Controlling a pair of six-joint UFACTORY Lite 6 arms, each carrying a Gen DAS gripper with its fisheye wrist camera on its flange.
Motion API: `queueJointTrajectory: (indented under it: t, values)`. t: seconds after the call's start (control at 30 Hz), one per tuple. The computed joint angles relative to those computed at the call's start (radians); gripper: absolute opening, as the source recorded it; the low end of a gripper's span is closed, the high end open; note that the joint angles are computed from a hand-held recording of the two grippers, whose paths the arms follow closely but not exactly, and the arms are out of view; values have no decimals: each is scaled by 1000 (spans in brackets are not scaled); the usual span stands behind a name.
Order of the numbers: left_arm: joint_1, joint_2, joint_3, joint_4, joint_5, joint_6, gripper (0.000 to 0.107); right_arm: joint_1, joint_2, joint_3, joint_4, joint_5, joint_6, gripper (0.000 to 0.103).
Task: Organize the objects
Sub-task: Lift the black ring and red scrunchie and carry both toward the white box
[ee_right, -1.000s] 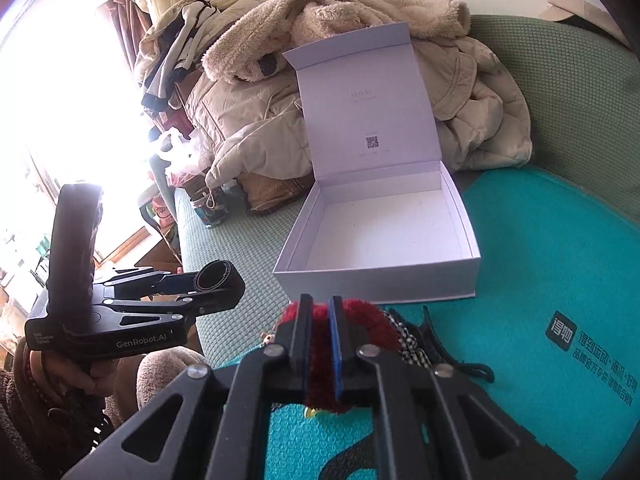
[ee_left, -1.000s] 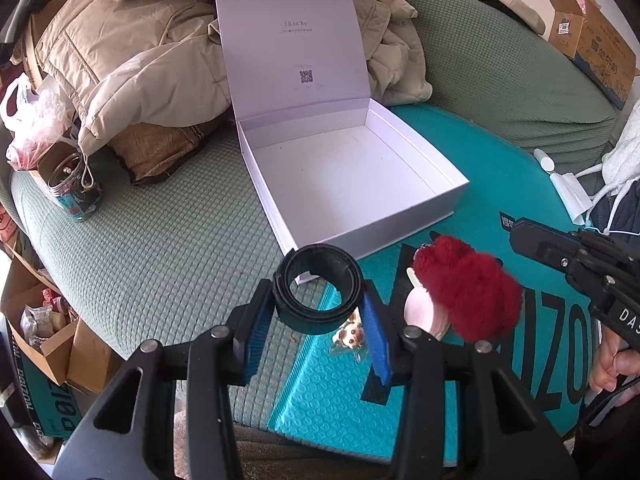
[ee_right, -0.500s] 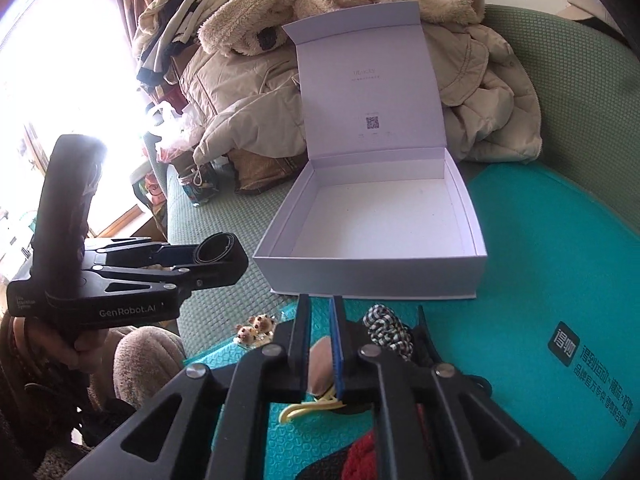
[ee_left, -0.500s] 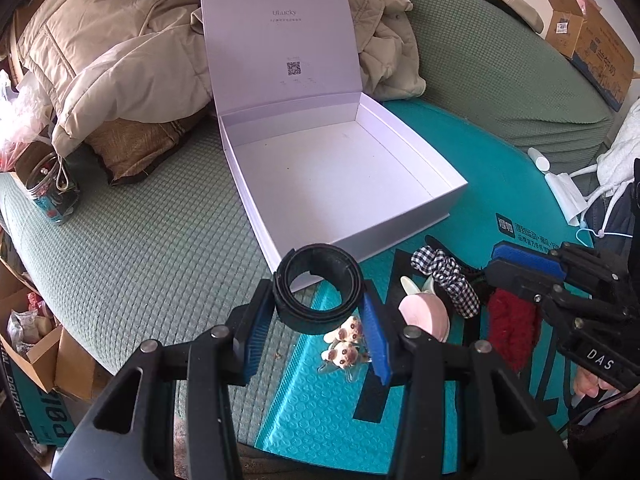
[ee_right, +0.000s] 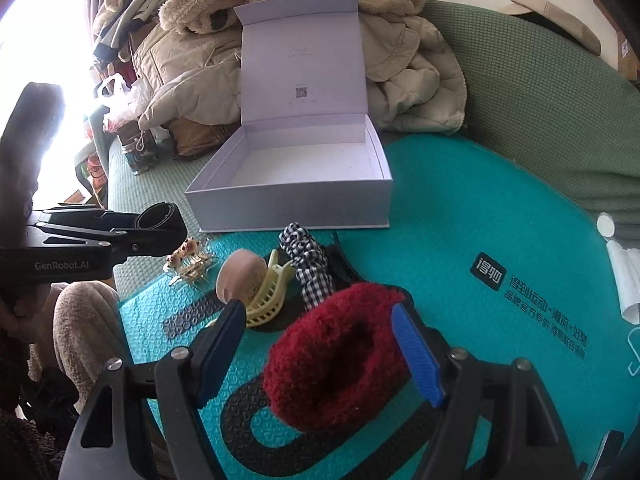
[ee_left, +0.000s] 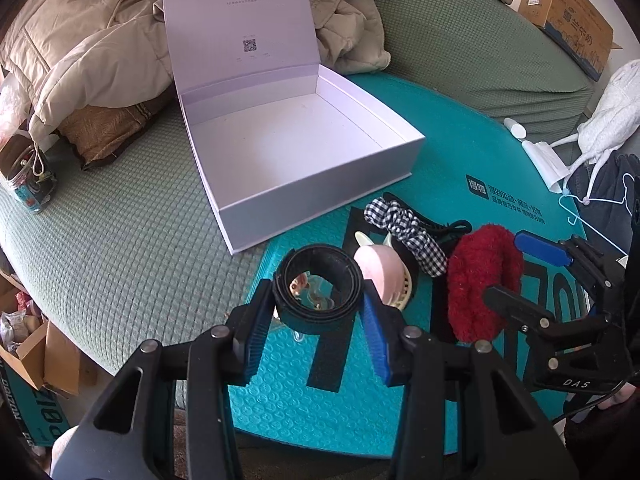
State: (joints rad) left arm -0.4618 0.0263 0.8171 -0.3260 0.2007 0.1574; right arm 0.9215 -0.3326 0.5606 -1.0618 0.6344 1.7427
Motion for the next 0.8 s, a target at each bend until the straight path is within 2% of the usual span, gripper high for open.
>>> queueJointTrajectory:
  t: [0.07, 0.3, 0.37, 0.53, 0.8]
  values:
    - [-18, -12, -28, 30, -15, -44, 41, 30, -1, -15, -28, 19, 49, 86]
    - [-43, -33, -110, 108, -52, -168, 41, 104, 35, -40, -80, 82, 187, 88]
    - [-46, -39, -127, 121, -58, -189, 41, 103, 49, -44, -89, 81, 220, 92]
    - [-50, -53, -144, 185, -56, -264, 41, 94, 102, -44, -151, 73, 308, 94]
    - [-40, -40, -139, 129, -51, -211, 41, 16, 189, -19, -208, 25, 392, 95]
